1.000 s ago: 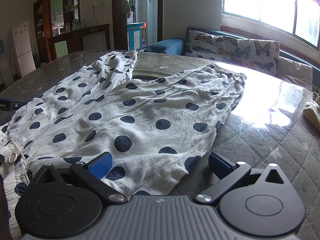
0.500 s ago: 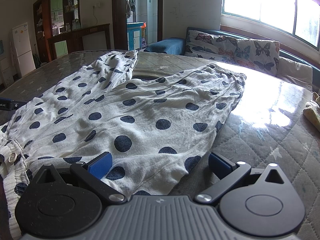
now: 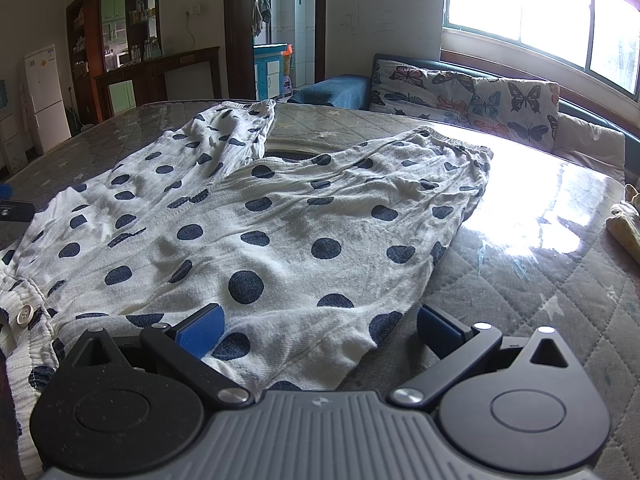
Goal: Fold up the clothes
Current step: 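Grasp the polka-dot cloth's waistband edge with the right gripper while the left gripper approaches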
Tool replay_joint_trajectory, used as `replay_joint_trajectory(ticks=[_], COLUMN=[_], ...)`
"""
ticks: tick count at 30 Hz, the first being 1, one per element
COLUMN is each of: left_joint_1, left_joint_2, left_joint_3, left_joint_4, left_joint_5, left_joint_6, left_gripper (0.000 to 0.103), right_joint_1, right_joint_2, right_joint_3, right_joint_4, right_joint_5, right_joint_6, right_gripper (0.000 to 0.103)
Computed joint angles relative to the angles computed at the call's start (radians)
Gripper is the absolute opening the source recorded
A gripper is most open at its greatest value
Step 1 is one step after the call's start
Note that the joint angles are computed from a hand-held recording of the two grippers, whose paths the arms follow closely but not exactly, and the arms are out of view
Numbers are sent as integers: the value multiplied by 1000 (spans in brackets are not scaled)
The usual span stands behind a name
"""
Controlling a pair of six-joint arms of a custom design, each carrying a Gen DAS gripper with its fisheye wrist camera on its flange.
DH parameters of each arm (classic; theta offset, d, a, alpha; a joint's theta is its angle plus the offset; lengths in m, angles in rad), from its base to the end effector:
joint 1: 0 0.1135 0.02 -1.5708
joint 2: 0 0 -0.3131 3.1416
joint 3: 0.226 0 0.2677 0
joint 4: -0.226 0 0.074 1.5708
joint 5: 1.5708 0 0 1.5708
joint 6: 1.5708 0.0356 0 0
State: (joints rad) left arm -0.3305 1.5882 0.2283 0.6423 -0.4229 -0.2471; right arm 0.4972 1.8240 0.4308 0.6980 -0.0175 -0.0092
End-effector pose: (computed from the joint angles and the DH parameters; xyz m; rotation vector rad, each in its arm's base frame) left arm 0.2118 -0.0572 0.1140 -0.1232 2.2156 0.1686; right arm 0.2526 0.1378 0.1002 -0.5804 2.2060 0.2773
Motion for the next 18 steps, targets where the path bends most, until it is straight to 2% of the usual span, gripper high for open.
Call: replay_joint_trajectory(ticks=[7, 11, 14, 15, 18], left_joint_1=[-191, -317, -397, -392, -447], left_joint_2=[-173, -202, -176, -177, -131], left_joint_3=[22, 70, 110, 122, 154], left_joint_4=[-192, -263, -269, -278, -272], left_joint_5=[-44, 8, 33, 80, 122], left_joint_6=[-38, -31, -23, -7, 1], left_gripper=[103, 103, 103, 103, 103], right_joint_1=[1, 1, 1, 1, 1], right_joint_2=[-1, -1, -2, -2, -2], right_joint_3=[0, -1, -1, 0, 0], right_joint_4=[-1, -1, -1, -2, -2], right_joint_5=[0, 0, 1, 1, 1], right_joint_6=[1, 1, 0, 1, 0], right_gripper=[103, 103, 103, 103, 103])
